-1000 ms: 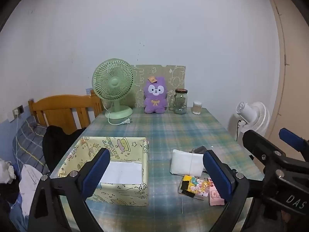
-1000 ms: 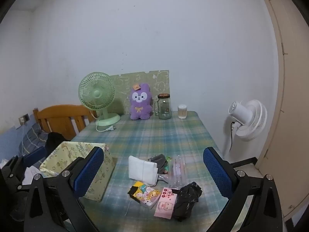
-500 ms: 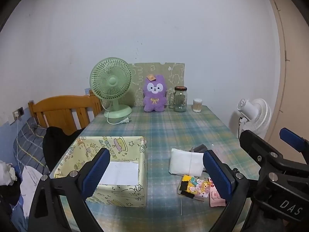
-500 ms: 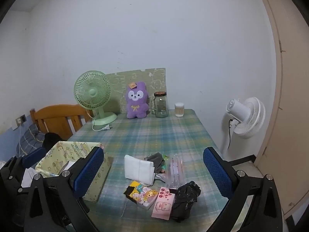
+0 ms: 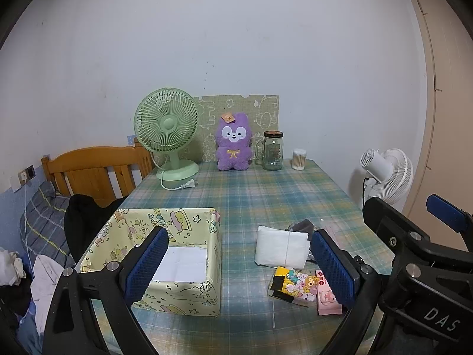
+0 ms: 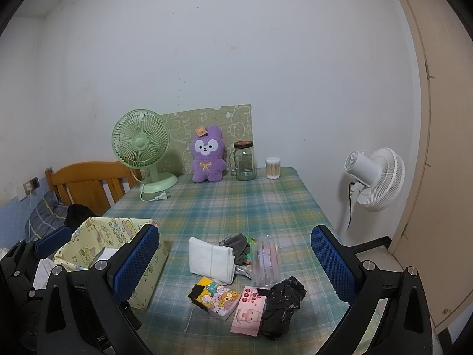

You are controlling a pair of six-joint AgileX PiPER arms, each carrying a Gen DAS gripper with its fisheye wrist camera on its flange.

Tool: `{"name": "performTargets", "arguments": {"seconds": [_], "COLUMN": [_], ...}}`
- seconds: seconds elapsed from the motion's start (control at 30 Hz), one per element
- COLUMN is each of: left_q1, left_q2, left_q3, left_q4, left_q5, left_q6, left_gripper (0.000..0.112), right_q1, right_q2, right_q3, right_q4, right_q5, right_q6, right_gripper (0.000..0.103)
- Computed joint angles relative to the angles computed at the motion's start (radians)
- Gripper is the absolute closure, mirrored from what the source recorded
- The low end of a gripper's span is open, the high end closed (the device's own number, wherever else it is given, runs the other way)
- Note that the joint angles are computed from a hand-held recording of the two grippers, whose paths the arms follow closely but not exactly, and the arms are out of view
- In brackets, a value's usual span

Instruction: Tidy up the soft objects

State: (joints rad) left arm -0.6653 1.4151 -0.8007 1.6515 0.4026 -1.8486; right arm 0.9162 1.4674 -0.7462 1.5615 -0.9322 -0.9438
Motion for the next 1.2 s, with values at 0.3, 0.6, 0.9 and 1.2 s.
{"name": "performTargets", "arguments": {"seconds": [0.3,0.6,0.9,1.2], "left_q1": [0.000,-0.003,-0.016,-0.020], "left_q2": [-0.003,-0.009,-0.007,0.001], "left_q3": [0.000,0.001,-0.007,-0.023], "left_q4": [0.000,-0.002,-0.035,-0.070], "left_q5": [-0.002,0.001,0.014,0.012], "left_q6": [0.001,0.000,0.024,0.057], "left_gripper": [0.014,0.014,0.014,0.014], "right_q1": [0.003,0.022,0.030,0.027], "right_q2": [0.002,0.002,-0.002,-0.011], "right_q3": [-0.003,-0.005,-0.003,0.002], "right_q4": [-0.002,0.002,0.001,-0.005], "right_q5": [-0.006,-0.029,-0.045,-0.039], "right_q6": [0.000,0.002,-0.001,0.008], "right_gripper": [0.000,0.000,0.000,0.000]}}
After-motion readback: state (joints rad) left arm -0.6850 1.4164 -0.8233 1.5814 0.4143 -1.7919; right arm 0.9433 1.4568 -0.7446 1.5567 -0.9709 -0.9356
